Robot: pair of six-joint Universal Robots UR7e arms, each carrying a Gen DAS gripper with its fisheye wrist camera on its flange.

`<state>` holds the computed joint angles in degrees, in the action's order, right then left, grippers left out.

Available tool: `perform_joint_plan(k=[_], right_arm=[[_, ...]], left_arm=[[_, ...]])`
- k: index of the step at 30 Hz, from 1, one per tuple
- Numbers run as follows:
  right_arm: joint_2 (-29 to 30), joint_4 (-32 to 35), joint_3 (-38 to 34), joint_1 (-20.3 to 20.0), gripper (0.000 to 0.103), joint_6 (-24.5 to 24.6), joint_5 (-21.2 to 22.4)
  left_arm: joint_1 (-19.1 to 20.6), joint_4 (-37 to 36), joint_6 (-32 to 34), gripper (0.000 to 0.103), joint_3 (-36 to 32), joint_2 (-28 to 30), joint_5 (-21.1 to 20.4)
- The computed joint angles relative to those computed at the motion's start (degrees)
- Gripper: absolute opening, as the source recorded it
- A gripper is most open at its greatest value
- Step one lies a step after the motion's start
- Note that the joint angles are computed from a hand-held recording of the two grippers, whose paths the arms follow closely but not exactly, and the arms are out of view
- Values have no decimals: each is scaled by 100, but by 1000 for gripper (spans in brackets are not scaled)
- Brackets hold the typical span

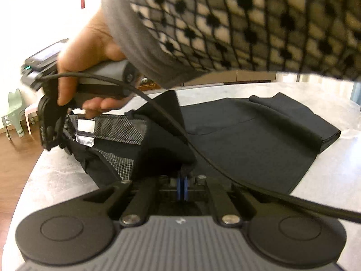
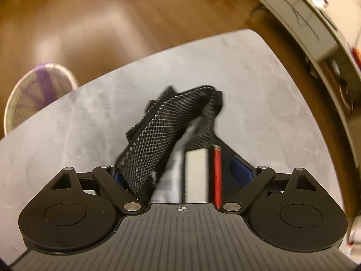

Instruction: Fold clothes

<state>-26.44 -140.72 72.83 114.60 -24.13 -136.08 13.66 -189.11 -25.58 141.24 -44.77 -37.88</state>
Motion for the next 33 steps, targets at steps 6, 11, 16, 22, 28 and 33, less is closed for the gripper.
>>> perform_joint_plan(k=[6, 11, 16, 22, 28, 33], right_arm=[[-288, 308, 119, -173, 7, 605, 797], [-620, -847, 739, -2, 5, -92, 796], [-1663, -2037, 1775, -207, 5, -9, 1601], [-3141, -2919, 3105, -1401, 5, 1115, 3215], [-3278, -3249, 3538, -2397, 5, 1699, 3982], [-3038, -3385, 3521, -2653, 5, 1974, 4656]], left_arm=[[-148, 35, -83, 3, 67, -68, 11], [-262, -39, -74, 3, 187, -175, -68], [-403, -375, 132, 4, 299, -283, -444], [-298, -450, 434, 6, 187, -272, -1145], [-173, 376, 366, 6, -55, -248, -1344], [-94, 1098, 186, 6, -122, -457, -1081]])
